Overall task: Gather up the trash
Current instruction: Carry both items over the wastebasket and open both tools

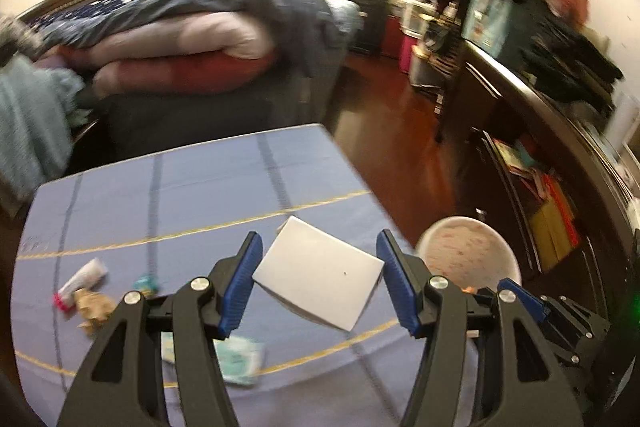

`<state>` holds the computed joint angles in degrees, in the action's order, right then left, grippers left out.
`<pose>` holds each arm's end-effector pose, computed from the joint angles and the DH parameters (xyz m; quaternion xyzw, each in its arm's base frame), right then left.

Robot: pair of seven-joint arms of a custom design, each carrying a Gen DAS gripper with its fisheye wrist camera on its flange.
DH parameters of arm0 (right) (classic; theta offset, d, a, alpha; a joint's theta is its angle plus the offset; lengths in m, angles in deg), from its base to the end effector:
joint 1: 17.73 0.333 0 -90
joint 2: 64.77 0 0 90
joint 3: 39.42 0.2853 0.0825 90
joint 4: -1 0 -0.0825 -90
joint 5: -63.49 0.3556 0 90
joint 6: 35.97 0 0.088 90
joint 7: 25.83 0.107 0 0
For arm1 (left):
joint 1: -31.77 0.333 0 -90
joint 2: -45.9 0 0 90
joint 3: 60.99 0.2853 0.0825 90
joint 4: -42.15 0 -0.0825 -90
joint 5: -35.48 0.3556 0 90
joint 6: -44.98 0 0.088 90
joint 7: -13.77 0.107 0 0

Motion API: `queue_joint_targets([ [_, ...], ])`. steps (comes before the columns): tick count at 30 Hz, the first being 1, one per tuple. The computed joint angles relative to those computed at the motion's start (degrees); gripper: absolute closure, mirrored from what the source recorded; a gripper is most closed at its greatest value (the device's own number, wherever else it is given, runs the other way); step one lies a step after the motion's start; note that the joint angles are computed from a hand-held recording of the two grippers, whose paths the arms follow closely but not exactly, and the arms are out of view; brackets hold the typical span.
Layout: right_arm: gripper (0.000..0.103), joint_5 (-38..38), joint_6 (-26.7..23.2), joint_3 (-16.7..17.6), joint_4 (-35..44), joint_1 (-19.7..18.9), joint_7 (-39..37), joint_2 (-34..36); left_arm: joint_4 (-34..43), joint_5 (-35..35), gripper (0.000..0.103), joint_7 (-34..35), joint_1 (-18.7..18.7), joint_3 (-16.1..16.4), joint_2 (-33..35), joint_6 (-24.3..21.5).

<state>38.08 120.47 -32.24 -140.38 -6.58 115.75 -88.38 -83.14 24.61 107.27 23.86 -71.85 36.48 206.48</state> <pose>0.4199 0.1602 0.5007 -0.5810 0.7293 -0.2267 0.2814 0.5022 -0.1659 0.5330 -0.5672 0.7260 -0.3356 0.1962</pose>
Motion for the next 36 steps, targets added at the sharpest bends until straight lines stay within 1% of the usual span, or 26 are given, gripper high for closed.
queue_joint_targets([
  [2, 0.075, 0.4, 0.8, -1.2, -2.0, -0.7, 0.0, -1.5, 1.2, 1.1, 0.043, -0.6, -0.8, -1.3, 1.4, 0.1],
  [4, 0.078, 1.5, 1.8, -2.5, -3.5, -1.1, -0.8, -2.3, 2.8, 2.3, 0.043, -1.5, -1.7, -2.2, 3.1, -0.2],
  [6, 0.079, 3.5, 3.0, -4.3, -5.4, -0.9, -2.4, -3.1, 3.8, 2.8, 0.043, -1.9, -2.6, -2.5, 4.3, -0.5],
  [7, 0.079, 3.9, 3.3, -4.6, -6.0, -1.3, -3.1, -3.5, 4.1, 3.2, 0.043, -2.3, -2.9, -2.6, 4.7, -0.7],
  [9, 0.079, 4.0, 3.4, -4.2, -6.9, -2.4, -3.5, -4.2, 4.7, 4.5, 0.043, -3.2, -3.2, -2.6, 5.5, -0.8],
  [13, 0.079, 4.5, 3.6, -4.4, -8.5, -4.2, -4.3, -5.1, 5.5, 5.7, 0.043, -4.1, -3.7, -2.3, 6.6, -1.0],
  [16, 0.078, 4.8, 3.8, -4.6, -9.4, -5.6, -4.2, -5.6, 7.5, 5.0, 0.043, -3.0, -4.4, -2.3, 8.3, -2.1],
  [19, 0.078, 4.4, 3.8, -4.4, -10.9, -7.8, -2.9, -7.2, 9.4, 4.3, 0.043, -1.2, -5.5, -2.7, 10.4, -2.4],
  [24, 0.075, 3.5, 2.2, -4.3, -13.6, -10.7, -1.5, -11.2, 14.7, 7.5, 0.043, -1.5, -8.6, -3.5, 16.3, -4.4],
  [28, 0.075, 2.4, -0.1, -4.1, -15.5, -12.4, -1.1, -14.6, 19.1, 10.2, 0.043, -2.7, -11.5, -3.3, 21.5, -6.4],
  [29, 0.074, 2.2, -0.3, -4.3, -16.1, -12.7, -1.2, -15.4, 19.9, 10.6, 0.042, -2.8, -12.1, -3.2, 22.3, -6.7],
  [30, 0.073, 2.1, -0.7, -4.4, -16.3, -12.9, -1.2, -15.9, 20.7, 11.0, 0.041, -3.1, -12.6, -3.0, 23.3, -6.9],
  [32, 0.071, 2.0, -1.4, -4.5, -17.0, -13.4, -1.1, -16.9, 21.7, 11.4, 0.027, -3.4, -13.5, -2.8, 24.6, -6.6],
  [34, 0.071, 2.0, -1.9, -4.9, -17.4, -13.6, -1.3, -17.6, 22.9, 12.1, 0.024, -4.0, -14.2, -2.3, 25.8, -6.8],
  [36, 0.071, 2.1, -2.2, -5.0, -17.8, -13.8, -1.3, -18.2, 24.2, 12.0, 0.019, -4.2, -14.5, -2.2, 26.7, -7.3],
])
